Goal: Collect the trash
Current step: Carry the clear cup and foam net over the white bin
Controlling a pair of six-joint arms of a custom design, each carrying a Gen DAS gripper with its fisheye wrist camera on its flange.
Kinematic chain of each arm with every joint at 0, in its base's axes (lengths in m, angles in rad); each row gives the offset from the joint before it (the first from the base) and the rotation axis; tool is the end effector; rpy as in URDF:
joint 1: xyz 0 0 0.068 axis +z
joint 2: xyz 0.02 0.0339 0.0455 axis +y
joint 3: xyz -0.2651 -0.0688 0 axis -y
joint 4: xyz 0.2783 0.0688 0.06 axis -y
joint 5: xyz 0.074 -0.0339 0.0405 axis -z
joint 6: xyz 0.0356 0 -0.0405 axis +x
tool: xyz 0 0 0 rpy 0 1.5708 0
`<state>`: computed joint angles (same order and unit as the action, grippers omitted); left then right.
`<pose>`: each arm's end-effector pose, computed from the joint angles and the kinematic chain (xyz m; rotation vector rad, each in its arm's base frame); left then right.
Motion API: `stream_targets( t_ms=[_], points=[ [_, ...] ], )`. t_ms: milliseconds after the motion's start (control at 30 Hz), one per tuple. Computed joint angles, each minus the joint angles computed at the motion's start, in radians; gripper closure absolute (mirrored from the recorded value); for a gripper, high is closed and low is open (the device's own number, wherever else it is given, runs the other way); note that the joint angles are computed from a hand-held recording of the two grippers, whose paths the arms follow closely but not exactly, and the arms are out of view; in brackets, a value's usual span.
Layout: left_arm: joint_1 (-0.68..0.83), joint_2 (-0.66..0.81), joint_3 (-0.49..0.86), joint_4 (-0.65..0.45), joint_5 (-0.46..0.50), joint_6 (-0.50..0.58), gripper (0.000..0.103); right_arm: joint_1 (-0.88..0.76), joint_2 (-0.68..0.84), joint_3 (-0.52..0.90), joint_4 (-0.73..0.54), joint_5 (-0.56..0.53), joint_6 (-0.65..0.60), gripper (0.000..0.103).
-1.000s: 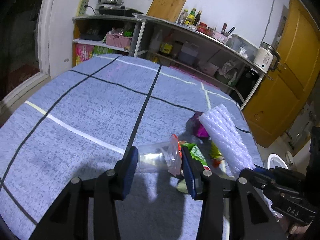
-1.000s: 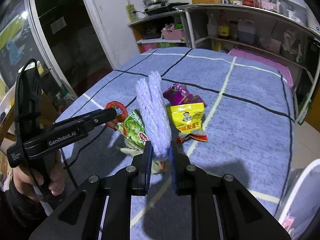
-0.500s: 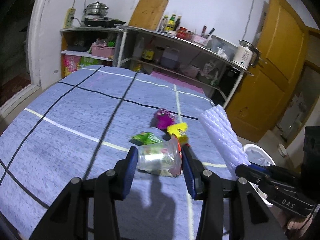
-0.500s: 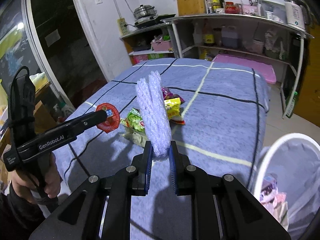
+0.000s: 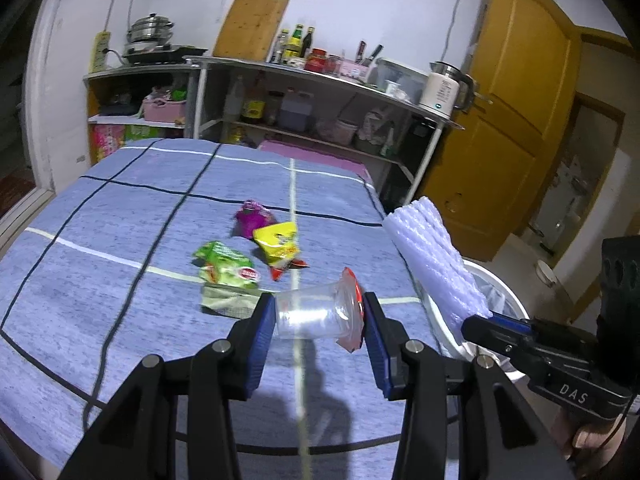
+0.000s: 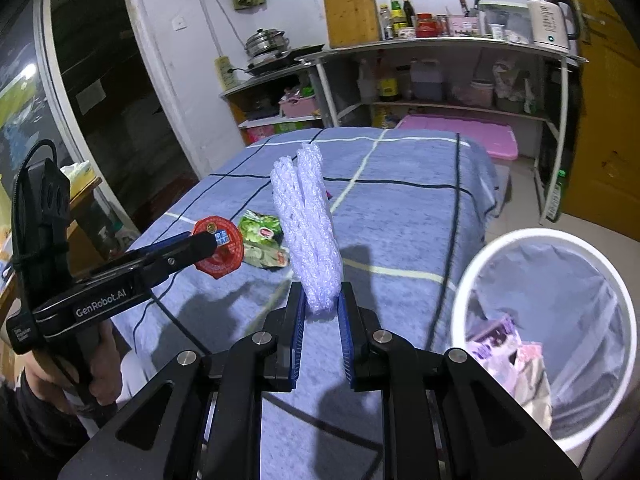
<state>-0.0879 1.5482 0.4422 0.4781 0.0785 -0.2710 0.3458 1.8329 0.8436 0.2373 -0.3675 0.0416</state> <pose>0.2797 -0.0274 0.0923 -0.1580 2.2056 -0.2866 0.3438 0.1374 0.0967 -0.5397 2.2788 0.6207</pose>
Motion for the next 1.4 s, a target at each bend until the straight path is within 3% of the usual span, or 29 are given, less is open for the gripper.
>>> stream_targets(
  t_ms=[633, 1400],
  points=[
    [-0.195, 0.073, 0.089, -0.021, -0.039, -0.017, 0.058, -0.149, -0.088, -0.133, 0.029, 0.002, -0.018, 0.086],
    [-0.374, 0.326, 0.371, -0.105, -0.018, 0.013, 0.058, -0.398, -0.043, -0.149, 0.019, -0.021, -0.041, 0.086]
  ],
)
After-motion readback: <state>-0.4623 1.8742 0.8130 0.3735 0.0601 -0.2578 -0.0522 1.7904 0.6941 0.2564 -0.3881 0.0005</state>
